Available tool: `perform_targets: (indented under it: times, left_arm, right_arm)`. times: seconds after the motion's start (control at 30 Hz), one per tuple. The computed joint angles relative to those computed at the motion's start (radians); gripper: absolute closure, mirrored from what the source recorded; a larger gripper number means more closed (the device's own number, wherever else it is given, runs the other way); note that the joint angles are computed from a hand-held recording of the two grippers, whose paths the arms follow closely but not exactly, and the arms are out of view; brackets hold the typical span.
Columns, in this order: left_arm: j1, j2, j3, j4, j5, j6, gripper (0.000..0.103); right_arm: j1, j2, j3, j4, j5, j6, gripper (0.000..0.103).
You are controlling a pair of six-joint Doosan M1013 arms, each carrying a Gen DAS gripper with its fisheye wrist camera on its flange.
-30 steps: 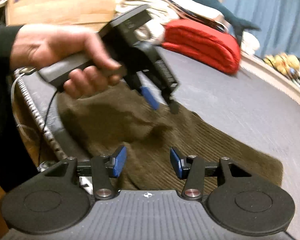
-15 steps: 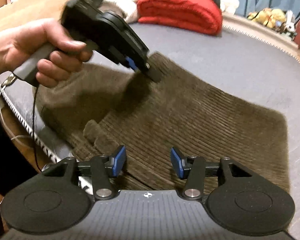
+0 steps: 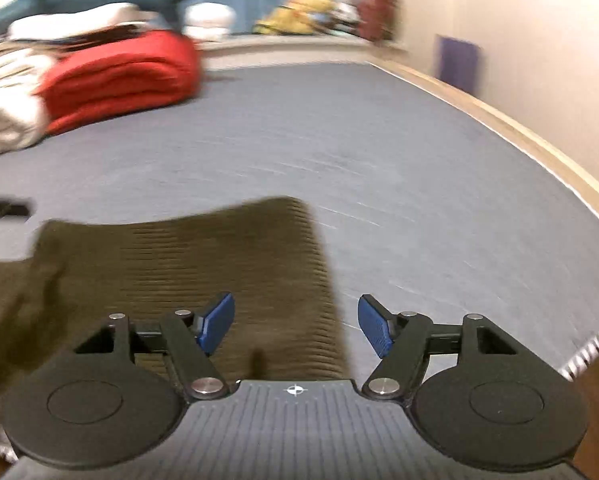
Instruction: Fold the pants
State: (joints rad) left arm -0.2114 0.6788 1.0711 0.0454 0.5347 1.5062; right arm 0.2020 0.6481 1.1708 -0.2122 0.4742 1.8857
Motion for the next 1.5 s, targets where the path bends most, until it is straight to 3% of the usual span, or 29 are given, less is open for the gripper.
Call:
perform_targets:
  times: [0.1,0.17,0.2,0.5,0.63,0.8,1.03,1.5]
  left_arm:
    - [-0.01,0.032,-0.034,-0.015,0.093,0.091,0.062]
    - [-0.015,0.077,-0.099,0.052,0.244,0.039,0.063]
    - [-0.014,0.088,-0.113,0.062,0.278,0.023,0.063]
    - [-0.019,0.046,-0.067,0.05,0.178,-0.017,0.061]
    - [-0.034,0.064,-0.102,0.106,0.218,-0.07,0.061]
    - [-0.027,0.066,-0.099,0.111,0.213,-0.071,0.06]
    - [-0.024,0.067,-0.098,0.11,0.21,-0.069,0.059]
    - [-0.025,0.065,-0.096,0.111,0.203,-0.071,0.058]
  right_arm:
    - [-0.012,0.019,-0.017,-0.039,0.068,0.095,0.032]
    - [-0.027,0.032,-0.033,0.041,0.12,0.064,0.031]
    - [-0.031,0.036,-0.037,0.072,0.135,0.049,0.029]
    - [-0.07,0.067,-0.093,0.295,0.222,-0.088,0.028]
    - [-0.078,0.063,-0.091,0.345,0.221,-0.083,0.028]
    - [-0.081,0.049,-0.072,0.389,0.171,-0.126,0.023]
    - [-0.088,0.084,-0.121,0.468,0.274,-0.185,0.021]
    - [-0.096,0.111,-0.152,0.531,0.337,-0.197,0.018]
